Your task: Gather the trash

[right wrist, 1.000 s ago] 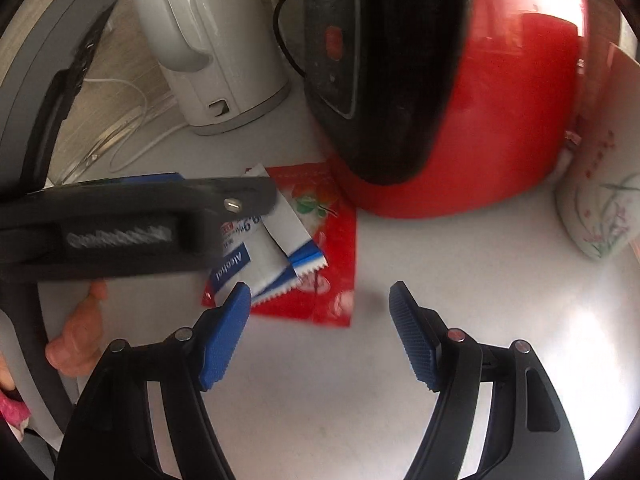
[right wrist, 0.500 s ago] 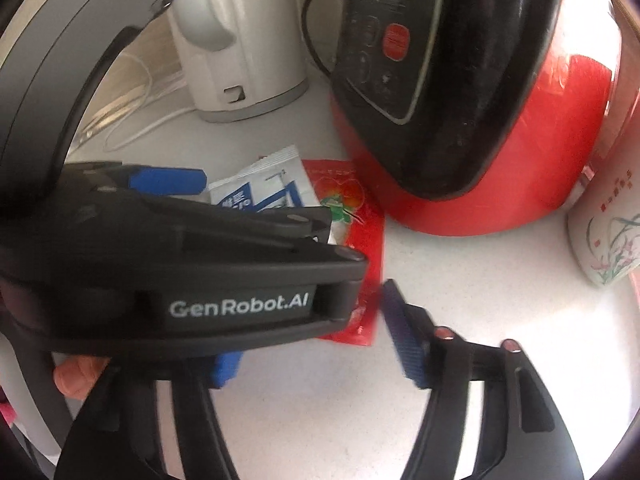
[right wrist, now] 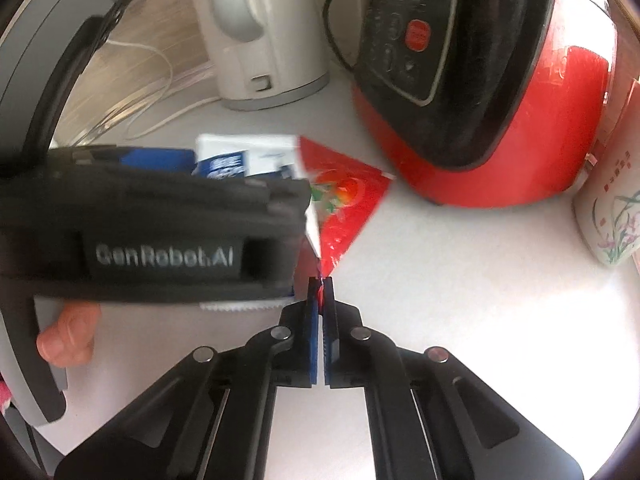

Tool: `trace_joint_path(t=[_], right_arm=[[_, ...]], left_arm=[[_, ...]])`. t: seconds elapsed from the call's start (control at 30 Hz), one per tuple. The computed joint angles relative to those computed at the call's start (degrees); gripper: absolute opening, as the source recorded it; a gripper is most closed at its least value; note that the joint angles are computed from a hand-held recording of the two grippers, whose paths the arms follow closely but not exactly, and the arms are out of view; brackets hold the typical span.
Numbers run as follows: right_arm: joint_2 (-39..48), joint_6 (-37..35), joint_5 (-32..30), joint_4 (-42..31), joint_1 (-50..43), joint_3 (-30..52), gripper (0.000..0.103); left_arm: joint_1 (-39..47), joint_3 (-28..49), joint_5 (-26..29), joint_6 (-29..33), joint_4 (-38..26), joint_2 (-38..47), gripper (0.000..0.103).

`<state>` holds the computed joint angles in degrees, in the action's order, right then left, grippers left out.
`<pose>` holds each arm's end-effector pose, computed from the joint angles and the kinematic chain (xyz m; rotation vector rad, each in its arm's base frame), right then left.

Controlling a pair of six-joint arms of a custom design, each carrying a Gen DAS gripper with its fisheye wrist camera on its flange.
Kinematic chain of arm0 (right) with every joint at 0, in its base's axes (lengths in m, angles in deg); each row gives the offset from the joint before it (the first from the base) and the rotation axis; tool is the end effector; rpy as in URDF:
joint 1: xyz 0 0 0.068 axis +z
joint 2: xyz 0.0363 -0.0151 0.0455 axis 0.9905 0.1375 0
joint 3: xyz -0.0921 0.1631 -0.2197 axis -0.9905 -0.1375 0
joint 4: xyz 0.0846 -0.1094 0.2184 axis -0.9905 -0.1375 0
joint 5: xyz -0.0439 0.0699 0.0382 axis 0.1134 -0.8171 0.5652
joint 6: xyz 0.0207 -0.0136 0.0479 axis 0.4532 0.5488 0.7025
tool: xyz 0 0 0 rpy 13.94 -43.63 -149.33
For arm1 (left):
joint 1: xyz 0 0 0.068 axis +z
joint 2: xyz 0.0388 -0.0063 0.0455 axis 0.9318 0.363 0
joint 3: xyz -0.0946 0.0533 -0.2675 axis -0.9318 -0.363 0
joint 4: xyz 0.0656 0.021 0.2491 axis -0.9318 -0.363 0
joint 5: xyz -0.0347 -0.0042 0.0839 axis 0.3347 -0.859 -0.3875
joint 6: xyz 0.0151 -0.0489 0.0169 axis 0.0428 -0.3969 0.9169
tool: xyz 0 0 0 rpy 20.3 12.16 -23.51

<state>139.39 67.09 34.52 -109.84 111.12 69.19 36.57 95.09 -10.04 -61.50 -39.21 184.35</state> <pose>0.2782 0.1523 0.2643 -0.2816 2.5420 0.2397 0.3618 -0.2244 0.2769 0.3192 2.6309 -0.1985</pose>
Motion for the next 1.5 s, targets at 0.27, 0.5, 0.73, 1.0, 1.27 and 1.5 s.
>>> trace_joint_path(t=[0.27,0.5,0.73,1.0,1.27,1.5], right_arm=[[-5.93,6.10,2.11,-1.70,8.36,-4.55,0.002],[-9.38,17.03,8.00,-4.32,21.54,-6.27,0.002],[-8.83,33.62,16.01,-8.68,38.61,-5.10,0.002],[-5.69,48.65,22.49,-12.93,50.84,-2.37,0.002],[-4.13,52.09,25.71,-16.82,53.17,0.82,0.008],[-5.91,54.36,27.16,-20.09,55.44,1.84,0.041]], left_arm=[[-0.06,-16.76,-1.86,1.02,3.82,-14.06,0.095],[-0.30,-26.92,-1.98,2.12,2.77,-25.04,0.095],[-1.47,-36.27,-2.36,1.11,-2.20,-39.49,0.095],[-0.01,-42.68,-0.95,2.03,-8.76,-52.31,0.095],[0.99,-42.64,-0.22,1.25,-12.85,-57.37,0.095],[3.96,-41.16,0.88,3.11,-15.59,-58.75,0.095]])
